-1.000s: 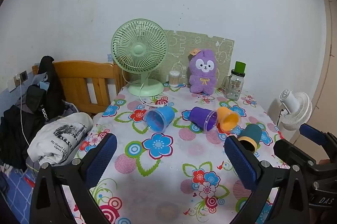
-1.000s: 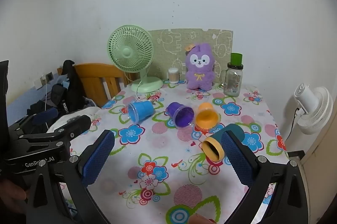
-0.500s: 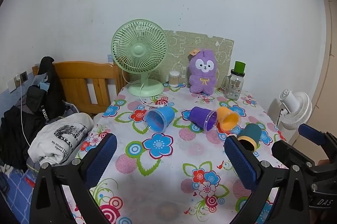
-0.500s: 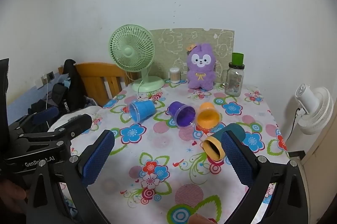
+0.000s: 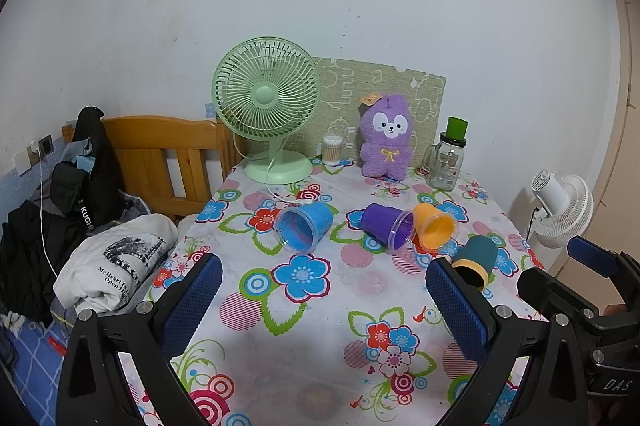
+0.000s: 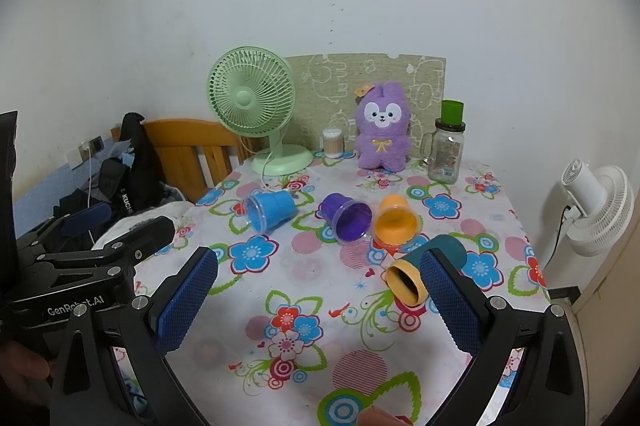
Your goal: Flip cup upside down
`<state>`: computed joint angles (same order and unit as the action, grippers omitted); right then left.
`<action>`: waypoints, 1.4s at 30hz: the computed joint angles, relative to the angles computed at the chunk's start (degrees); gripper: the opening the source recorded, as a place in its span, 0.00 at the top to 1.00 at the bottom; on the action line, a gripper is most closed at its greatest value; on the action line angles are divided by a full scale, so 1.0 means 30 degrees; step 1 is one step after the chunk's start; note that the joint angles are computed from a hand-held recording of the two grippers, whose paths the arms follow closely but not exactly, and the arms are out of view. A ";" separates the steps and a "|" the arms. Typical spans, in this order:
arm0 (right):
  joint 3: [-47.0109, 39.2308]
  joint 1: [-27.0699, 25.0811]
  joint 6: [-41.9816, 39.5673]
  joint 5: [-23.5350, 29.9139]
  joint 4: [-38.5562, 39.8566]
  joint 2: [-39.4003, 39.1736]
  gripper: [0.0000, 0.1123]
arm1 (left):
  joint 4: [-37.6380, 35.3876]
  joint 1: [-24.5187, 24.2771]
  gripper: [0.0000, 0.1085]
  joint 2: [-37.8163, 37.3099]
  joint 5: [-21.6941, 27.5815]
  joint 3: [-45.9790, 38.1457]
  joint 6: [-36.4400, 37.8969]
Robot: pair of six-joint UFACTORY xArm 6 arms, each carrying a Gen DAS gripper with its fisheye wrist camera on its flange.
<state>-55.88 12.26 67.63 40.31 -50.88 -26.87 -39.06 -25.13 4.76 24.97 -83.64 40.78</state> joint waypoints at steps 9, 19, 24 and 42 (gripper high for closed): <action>0.0009 0.0033 0.0082 -0.0006 -0.0040 0.0028 0.09 | -0.0140 0.0124 0.05 0.0068 0.0152 -0.0102 0.0171; 0.0026 0.0037 0.0014 -0.0055 0.0043 0.0032 0.09 | -0.0106 0.0164 0.05 0.0062 0.0200 -0.0103 0.0133; -0.0099 0.0103 -0.0226 -0.0056 0.0307 0.0343 0.09 | -0.0320 0.0298 0.05 0.0130 0.0265 -0.0013 0.0443; -0.2181 -0.2590 -0.5822 -0.2099 0.5803 0.4163 0.09 | 0.3081 0.0506 0.05 0.4177 0.1754 -0.4234 -0.2437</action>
<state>-62.42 4.49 50.16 34.01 -33.47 -14.38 -29.82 -23.61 17.29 30.23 -96.34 33.47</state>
